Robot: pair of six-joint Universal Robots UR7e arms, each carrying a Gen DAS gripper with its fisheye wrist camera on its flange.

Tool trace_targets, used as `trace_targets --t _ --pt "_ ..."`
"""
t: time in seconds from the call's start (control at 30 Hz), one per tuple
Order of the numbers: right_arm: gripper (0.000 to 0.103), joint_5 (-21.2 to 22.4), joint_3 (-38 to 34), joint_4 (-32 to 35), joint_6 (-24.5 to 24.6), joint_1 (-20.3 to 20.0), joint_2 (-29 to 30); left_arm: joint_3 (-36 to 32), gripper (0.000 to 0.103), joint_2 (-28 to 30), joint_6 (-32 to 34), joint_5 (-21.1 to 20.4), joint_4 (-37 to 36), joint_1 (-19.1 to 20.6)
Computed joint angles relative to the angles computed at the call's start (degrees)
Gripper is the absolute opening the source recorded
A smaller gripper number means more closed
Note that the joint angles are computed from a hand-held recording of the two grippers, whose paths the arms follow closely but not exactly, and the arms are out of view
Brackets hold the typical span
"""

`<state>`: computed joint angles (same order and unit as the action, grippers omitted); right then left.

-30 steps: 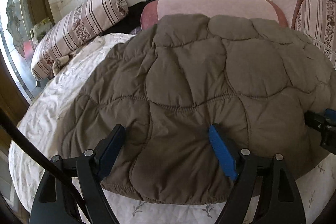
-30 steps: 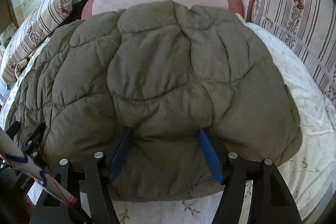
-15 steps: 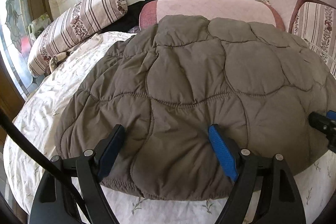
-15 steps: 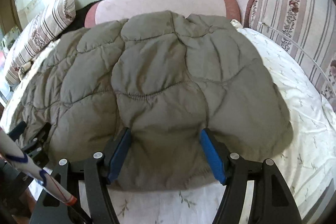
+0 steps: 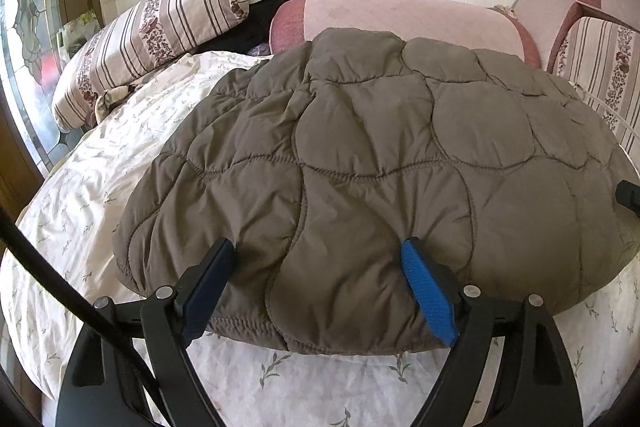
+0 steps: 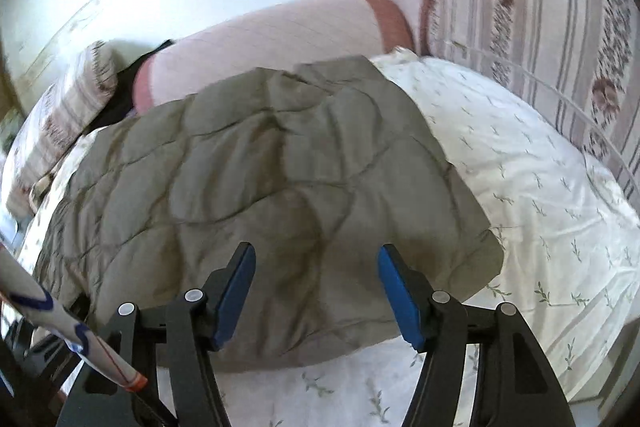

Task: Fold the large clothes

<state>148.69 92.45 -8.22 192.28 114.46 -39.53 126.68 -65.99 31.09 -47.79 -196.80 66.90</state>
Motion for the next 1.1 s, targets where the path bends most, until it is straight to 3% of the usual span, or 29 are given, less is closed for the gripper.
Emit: trace_targets --t 0.13,0.37,0.43,0.53,0.63,0.93,1.1 --pt "0.068 -3.6 -1.4 6.5 6.7 -3.0 0.2 -0.4 0.087 0.5 -0.5 0.2 0.0 0.0" --pt "0.069 -1.7 -3.4 8.3 6.7 -2.3 1.5 -0.9 0.088 0.2 -1.2 -0.2 1.4 0.3" --pt "0.069 -1.2 -1.3 3.3 4.3 -1.3 0.2 -0.8 0.088 -0.9 -1.6 -0.9 2.5 0.1" --pt "0.069 0.1 2.1 -6.5 -3.6 0.6 -2.0 -0.9 0.088 -2.2 -1.0 -1.7 1.7 -0.4" --pt "0.069 -1.5 3.1 -10.1 -6.9 0.9 -3.0 -2.4 0.088 -2.7 0.1 -2.4 0.1 -1.0" --pt "0.063 -8.9 -4.5 -6.9 -10.5 -1.5 -1.9 -15.7 0.088 3.1 -2.6 -1.2 9.8 -1.1" --pt "0.058 -11.5 -14.4 1.0 -11.4 -4.4 3.1 -24.7 0.088 10.9 -2.5 -0.7 14.9 0.0"
